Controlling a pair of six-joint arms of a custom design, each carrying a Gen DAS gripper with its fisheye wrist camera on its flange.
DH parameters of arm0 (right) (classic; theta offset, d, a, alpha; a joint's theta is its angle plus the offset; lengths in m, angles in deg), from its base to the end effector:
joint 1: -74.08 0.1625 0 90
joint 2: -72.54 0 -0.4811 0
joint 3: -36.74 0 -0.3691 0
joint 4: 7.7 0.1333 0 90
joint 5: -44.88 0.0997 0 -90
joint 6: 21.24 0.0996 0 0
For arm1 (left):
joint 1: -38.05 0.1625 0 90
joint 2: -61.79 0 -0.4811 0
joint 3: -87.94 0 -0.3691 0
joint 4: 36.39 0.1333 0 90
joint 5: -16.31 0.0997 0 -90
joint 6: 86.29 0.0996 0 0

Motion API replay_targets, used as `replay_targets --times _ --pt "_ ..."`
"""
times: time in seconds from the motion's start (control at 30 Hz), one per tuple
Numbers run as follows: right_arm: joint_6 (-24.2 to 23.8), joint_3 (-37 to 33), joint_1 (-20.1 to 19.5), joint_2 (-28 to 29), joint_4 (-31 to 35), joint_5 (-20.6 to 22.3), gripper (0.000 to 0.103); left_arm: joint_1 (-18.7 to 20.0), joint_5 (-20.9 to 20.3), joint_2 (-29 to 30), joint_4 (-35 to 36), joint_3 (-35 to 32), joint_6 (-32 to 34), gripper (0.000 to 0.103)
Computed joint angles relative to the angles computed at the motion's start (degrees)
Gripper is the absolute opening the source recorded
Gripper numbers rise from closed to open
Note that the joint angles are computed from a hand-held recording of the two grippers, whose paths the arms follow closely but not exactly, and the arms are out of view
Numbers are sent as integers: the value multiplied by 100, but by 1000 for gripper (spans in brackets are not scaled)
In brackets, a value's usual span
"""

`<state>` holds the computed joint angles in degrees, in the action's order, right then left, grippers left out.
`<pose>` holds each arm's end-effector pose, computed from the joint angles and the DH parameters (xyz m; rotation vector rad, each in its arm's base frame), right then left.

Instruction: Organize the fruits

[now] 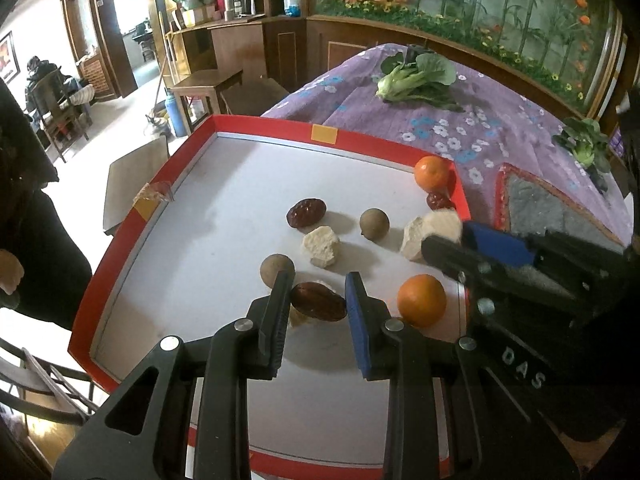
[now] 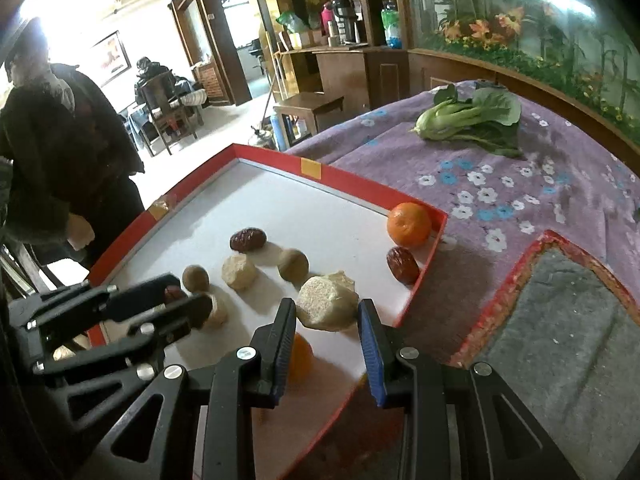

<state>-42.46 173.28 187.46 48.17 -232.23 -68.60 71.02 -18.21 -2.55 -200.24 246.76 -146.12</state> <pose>0.2549 -0.3538 -0.0274 0.9188 -2.5314 0.5422 -0.0950 -0.3183 0.1402 0.1588 2.2336 -0.7864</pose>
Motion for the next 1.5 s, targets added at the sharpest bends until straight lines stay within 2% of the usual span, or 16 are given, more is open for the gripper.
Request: replay_targets --times 0.1,0.3,0.4,0.5,0.63,0.7,0.8,0.87,0.93,0.97,1.13,1.3,1.5 --pt "-49 -125 48 -18 125 -24 31 3 50 20 -4 23 -62 27" --pt "-96 -116 37 -55 196 268 31 -150 298 -182 796 27 -696 27" --pt "-92 -96 29 -82 305 308 31 -172 331 -189 946 21 -832 30" --pt "6 -26 -8 -136 379 354 31 -198 323 -223 967 78 -941 38" --pt "99 95 -114 -234 511 595 31 -238 287 -407 1179 135 -1181 55" --pt "148 135 -113 -256 517 647 31 -350 305 -455 1328 161 -1352 56" --pt "97 349 -74 -257 160 663 32 -553 306 -512 1708 164 -1603 62" --pt "-45 575 52 -145 -552 407 34 -742 325 -483 2189 93 -1872 64" --pt "-103 755 116 -89 -1024 263 41 -885 337 -420 2227 97 -1961 64" --pt "-127 837 111 -96 -1157 239 42 -942 330 -383 2121 119 -1958 64" --pt "-146 1217 13 -187 -1630 150 42 -1184 272 -310 1985 163 -2124 64" --pt "-130 1457 -123 -204 -1949 215 42 -1250 217 -207 2046 87 -2222 64" --pt "-155 1551 -167 -113 -2106 280 42 -1352 267 -27 1994 107 -2402 64"
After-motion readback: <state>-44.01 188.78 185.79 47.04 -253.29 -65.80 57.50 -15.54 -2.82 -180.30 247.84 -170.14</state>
